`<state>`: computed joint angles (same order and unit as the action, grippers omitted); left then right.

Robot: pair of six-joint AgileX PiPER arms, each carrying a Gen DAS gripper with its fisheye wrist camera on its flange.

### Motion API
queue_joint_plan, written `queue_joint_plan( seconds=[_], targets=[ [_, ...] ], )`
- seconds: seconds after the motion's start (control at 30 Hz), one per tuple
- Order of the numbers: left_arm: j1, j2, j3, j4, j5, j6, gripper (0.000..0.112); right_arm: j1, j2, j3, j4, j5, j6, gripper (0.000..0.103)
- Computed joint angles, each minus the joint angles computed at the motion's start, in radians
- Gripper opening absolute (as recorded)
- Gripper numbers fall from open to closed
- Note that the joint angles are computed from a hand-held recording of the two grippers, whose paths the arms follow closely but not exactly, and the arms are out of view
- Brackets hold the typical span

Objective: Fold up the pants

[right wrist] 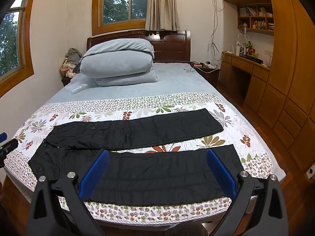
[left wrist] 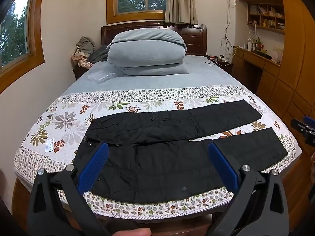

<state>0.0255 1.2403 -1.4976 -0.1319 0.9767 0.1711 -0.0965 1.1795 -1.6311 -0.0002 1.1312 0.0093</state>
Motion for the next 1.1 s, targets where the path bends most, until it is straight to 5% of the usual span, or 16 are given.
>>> queue_joint_plan(
  seconds=[1.1],
  targets=[
    [0.036,-0.001,0.014,-0.027,-0.003,0.024,0.101,0.012,0.003,-0.012,-0.018,0.012,0.016,0.1]
  ],
)
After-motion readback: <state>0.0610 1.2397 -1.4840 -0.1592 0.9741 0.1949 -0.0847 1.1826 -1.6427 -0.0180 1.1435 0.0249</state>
